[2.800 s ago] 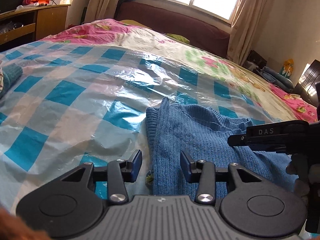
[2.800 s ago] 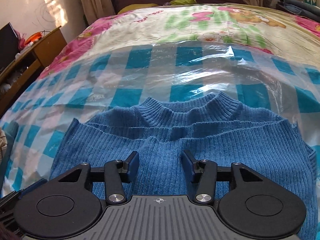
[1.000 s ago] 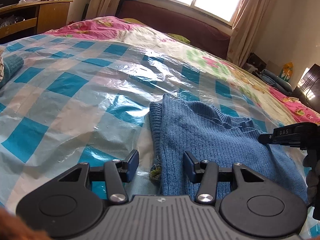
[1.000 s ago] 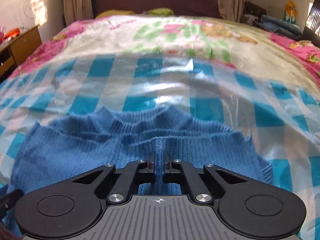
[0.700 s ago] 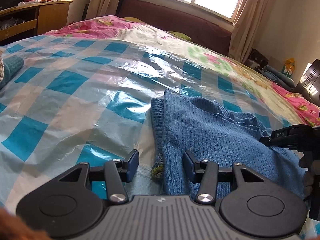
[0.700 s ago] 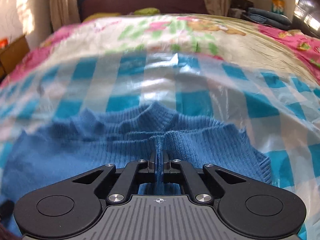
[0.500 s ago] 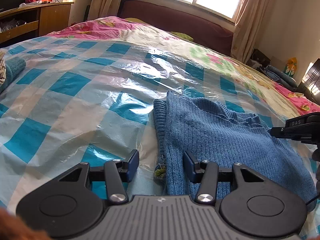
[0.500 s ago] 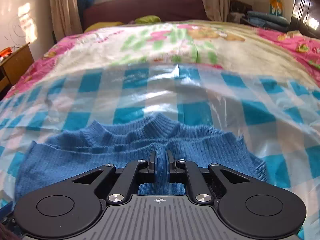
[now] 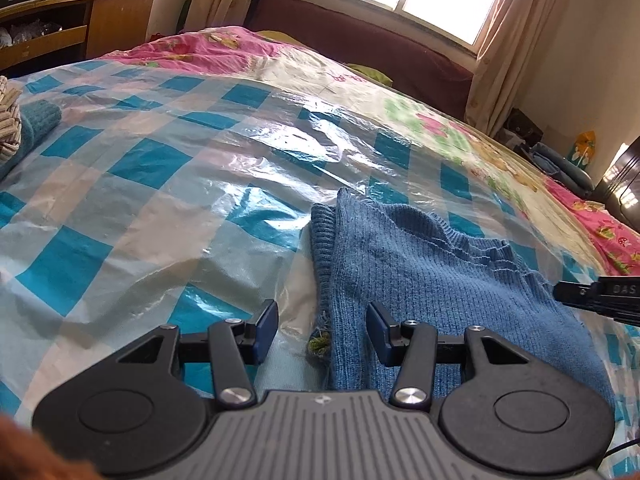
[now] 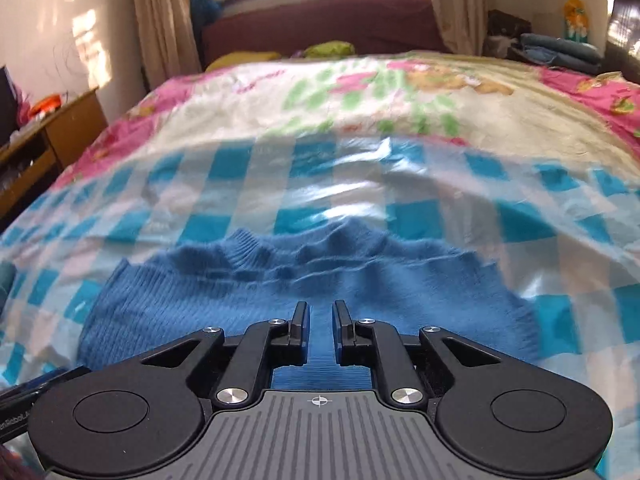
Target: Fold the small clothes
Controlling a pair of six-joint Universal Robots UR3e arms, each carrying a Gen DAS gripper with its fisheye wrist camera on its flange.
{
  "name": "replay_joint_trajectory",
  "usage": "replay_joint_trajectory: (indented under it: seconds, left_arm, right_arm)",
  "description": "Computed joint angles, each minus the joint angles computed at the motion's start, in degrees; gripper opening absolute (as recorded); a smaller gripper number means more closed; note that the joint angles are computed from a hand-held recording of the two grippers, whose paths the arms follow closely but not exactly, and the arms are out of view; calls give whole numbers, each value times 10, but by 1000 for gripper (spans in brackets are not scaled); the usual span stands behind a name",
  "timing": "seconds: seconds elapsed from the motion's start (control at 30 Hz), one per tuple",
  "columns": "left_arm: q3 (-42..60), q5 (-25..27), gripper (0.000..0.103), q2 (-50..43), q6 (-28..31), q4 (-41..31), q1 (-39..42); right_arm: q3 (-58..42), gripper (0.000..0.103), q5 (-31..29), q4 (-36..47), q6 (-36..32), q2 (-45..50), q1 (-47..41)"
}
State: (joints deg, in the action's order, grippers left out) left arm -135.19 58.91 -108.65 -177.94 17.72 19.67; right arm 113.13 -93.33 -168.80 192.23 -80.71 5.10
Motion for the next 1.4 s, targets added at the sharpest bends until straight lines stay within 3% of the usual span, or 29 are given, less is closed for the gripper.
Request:
replay_joint_trajectory:
  seconds: [0.17,0.27,0.37,0.5,0.67,0.8,1.0,1.4]
  left_arm:
    - [-11,-7,52,15,11,-32,-5]
    - [-24,11,52,20,15,-29,-20]
    - [-39,30,52,47,25,-40,-27]
    - [-62,19,52,85,33,-72,-6]
    - [-41,31,53,90,29,-113,-17]
    - [-53,16,53,115,17,-129,-1]
    - [-98,11,53,124,11,-90,20]
    - [-132,-27,53,118,34,-59,48]
  right_arm:
    - [144,17,30,14,-14,-150,-90]
    - [187,16,24,50,-25,-176,-128]
    - [244,15,95,35,-17,-224,-191]
    - [280,17,132,36,-21,-288,-223]
    - [292,18,108,58,-43,-281,-217]
    - [313,20,159,102,-29,-363,-262]
    - [296,20,149,130,-41,-381,-225]
    - [165,25,52,85,10,-185,-27]
